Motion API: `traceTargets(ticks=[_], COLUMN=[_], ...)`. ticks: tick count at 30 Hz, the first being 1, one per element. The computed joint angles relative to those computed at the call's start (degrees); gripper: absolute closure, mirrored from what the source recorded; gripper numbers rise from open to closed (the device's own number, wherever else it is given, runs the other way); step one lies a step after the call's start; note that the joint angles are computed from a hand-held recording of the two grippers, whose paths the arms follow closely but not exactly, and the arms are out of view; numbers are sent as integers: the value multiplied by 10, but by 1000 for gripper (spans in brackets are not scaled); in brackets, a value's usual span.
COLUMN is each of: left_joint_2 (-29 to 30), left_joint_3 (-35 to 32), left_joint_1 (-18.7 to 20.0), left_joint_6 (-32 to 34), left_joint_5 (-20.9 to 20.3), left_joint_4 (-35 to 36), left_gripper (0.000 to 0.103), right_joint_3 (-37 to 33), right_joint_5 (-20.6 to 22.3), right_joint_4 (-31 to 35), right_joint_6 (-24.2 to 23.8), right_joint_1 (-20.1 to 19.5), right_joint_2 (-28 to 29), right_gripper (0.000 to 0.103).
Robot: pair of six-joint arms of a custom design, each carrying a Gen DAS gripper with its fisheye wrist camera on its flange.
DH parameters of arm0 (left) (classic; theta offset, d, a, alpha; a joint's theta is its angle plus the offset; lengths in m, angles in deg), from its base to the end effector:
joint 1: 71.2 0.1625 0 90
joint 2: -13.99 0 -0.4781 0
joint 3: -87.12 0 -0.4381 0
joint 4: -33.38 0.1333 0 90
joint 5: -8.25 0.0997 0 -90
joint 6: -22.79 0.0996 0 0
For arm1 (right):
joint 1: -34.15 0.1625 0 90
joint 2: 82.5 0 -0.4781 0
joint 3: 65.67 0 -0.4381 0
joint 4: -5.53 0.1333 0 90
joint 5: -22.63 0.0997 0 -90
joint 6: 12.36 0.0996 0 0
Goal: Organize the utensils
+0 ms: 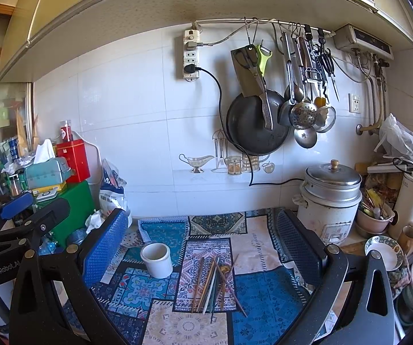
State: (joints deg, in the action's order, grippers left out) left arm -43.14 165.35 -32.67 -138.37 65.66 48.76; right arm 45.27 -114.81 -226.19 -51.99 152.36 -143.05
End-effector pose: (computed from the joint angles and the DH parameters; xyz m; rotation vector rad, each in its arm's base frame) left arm -0.4127 -0.5676 0.2763 1.1408 2.2614 -1.4184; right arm 0.3267 -0.4823 0.3425 0.3071 -1.7956 1.6193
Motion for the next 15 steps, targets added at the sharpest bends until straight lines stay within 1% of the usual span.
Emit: traceTargets(ticks=[15], left_joint_2=[4], left_joint_3=[-5], left_joint_1=[3], left_joint_6=[2], left_joint_5=[1], left_joint_4=[-2], left_gripper=[0], right_joint_3=[0], right_joint_5=[2], right_joint_4=[17], right_joint_6=[14], right_joint_1=[-5], right_joint_2=[-1], right_gripper=[0])
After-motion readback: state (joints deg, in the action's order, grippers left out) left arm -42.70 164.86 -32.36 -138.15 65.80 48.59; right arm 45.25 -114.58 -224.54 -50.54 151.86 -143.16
